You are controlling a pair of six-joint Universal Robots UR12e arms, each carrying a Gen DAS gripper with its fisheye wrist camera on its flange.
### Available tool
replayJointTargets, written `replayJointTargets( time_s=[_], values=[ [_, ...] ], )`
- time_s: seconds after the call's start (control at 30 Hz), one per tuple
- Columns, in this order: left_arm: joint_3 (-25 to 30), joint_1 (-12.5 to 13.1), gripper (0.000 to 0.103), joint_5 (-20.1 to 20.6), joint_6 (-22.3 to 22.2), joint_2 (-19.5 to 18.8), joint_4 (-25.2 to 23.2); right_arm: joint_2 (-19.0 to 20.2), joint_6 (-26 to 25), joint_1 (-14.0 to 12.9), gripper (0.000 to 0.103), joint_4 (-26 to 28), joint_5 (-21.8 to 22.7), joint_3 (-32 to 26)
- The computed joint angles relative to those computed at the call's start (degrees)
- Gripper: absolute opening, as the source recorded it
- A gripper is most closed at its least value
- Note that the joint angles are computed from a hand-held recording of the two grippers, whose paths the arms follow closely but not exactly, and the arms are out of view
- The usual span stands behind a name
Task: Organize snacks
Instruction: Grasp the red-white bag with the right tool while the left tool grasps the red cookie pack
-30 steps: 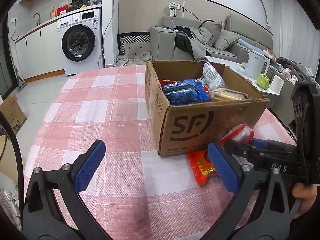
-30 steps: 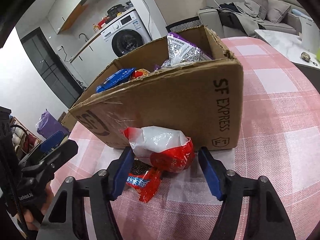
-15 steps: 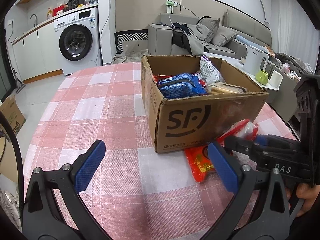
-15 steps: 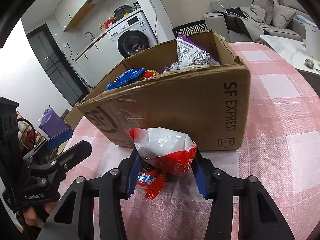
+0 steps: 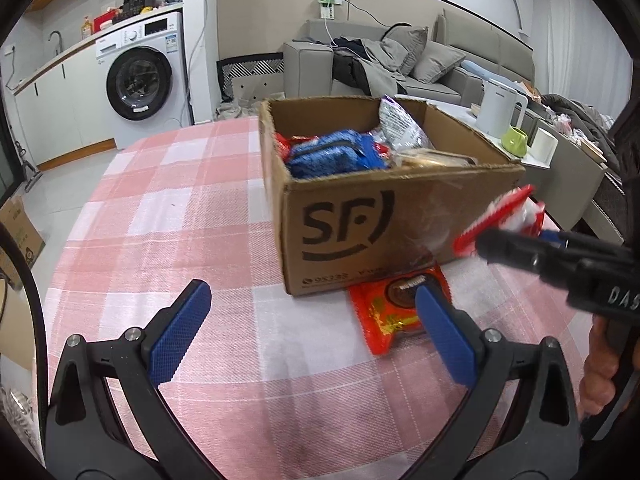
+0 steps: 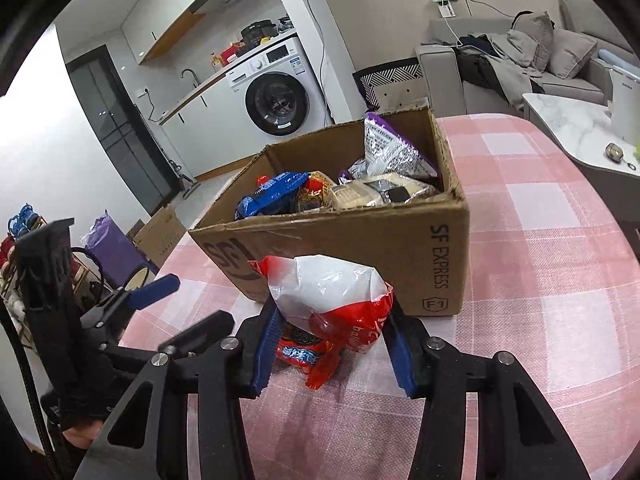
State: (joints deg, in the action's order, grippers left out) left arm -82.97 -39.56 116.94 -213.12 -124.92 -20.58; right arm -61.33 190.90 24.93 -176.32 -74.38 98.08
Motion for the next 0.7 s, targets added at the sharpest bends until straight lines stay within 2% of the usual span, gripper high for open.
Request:
replayJointTargets(
  time_s=[0.17,0.3,0.53,0.7],
  values=[
    [1.1,0.2,0.102,-3.7,-0.8,-0.8,-0.9,-0.9,-0.3,-0.4,0.049,-0.2,-0.1,0.7],
    [1.7,0.7,0.102,-9.2,-1.1,-1.6,-0.3,-1.3,-0.1,-0.5,0.049,-0.4,-0.3,1.0],
    [4.9,0.4,0.102,-10.7,-1.0,-3.8,-3.8,-1.5,0.3,-0.6,0.049,-0.3,-0.8,1.3],
    [7.4,0.0,0.101,-9.5,0.3,-5.2,-6.8,-1.6,0.3,-0.6,0.049,-0.2,-0.9,1.3]
  ],
)
